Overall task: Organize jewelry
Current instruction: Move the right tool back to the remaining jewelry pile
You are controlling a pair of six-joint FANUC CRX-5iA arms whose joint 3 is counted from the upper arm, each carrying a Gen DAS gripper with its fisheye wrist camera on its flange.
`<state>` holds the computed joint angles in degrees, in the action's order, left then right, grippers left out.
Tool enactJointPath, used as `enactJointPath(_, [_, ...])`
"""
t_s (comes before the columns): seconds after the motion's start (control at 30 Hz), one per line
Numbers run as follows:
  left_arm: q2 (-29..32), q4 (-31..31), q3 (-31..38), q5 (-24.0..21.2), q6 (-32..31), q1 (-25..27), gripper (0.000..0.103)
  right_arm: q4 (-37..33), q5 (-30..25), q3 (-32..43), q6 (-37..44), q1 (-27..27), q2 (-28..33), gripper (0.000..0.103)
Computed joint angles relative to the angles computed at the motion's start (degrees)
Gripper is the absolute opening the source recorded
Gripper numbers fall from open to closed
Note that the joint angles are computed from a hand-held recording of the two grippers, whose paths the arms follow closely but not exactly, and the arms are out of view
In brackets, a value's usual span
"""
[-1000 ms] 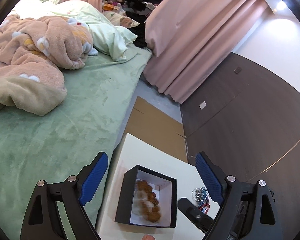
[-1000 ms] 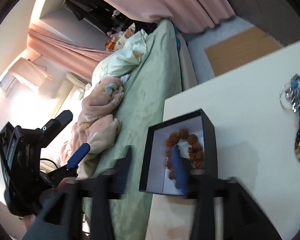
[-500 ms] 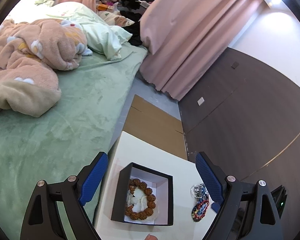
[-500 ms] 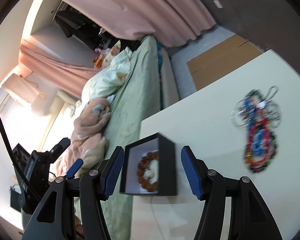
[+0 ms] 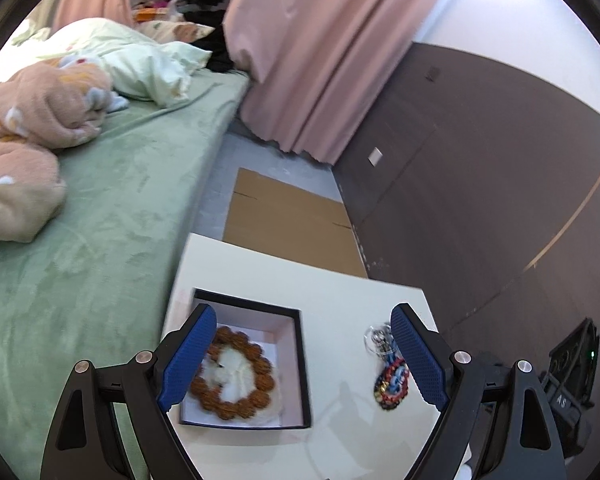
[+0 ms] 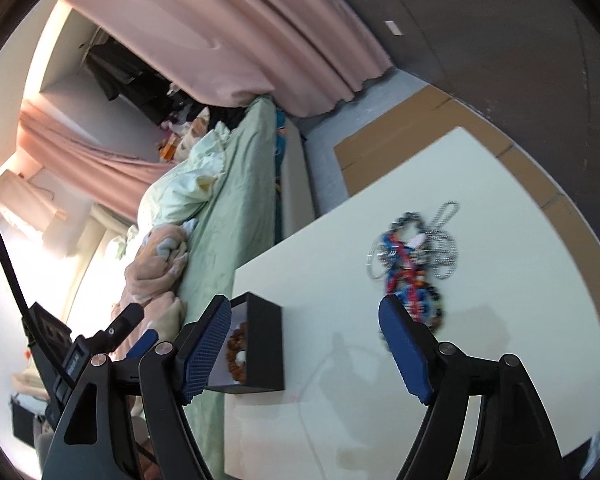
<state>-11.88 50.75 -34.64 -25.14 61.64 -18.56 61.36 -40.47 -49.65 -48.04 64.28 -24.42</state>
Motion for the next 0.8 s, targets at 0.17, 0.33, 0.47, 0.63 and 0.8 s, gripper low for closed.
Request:
enactJointPath(0.17, [1.69, 1.68, 0.51, 0.39, -3.15, -3.39, 0.089, -4.52, -3.60, -1.56, -1.24, 1.64, -3.26, 0.077])
enactJointPath(0.33, [3.82, 4.14, 0.92, 0.86, -6.88, -6.92, 0.089, -7.15, -8.44, -3.45, -4.75, 3.87, -7.02, 0.077])
enactJointPath(0.47, [5.60, 5.40, 1.66, 1.03, -9.12, -9.47, 0.087, -10.97, -13.00, -3.28, -4.72, 6.03, -8.63, 0.077])
enactJointPath(0.63, [8.19, 2.26, 3.51, 0.61, -8.38, -11.88, 0.081, -14.28, -15.91, -3.88, -5.20, 7.70, -11.10, 0.077])
enactJointPath(0.8, [10.96, -2.86, 5.87, 0.45, -4.98, -14.49, 0.068, -14.31, -16.88, -6.61, -9.83, 9.51, -15.27, 0.077])
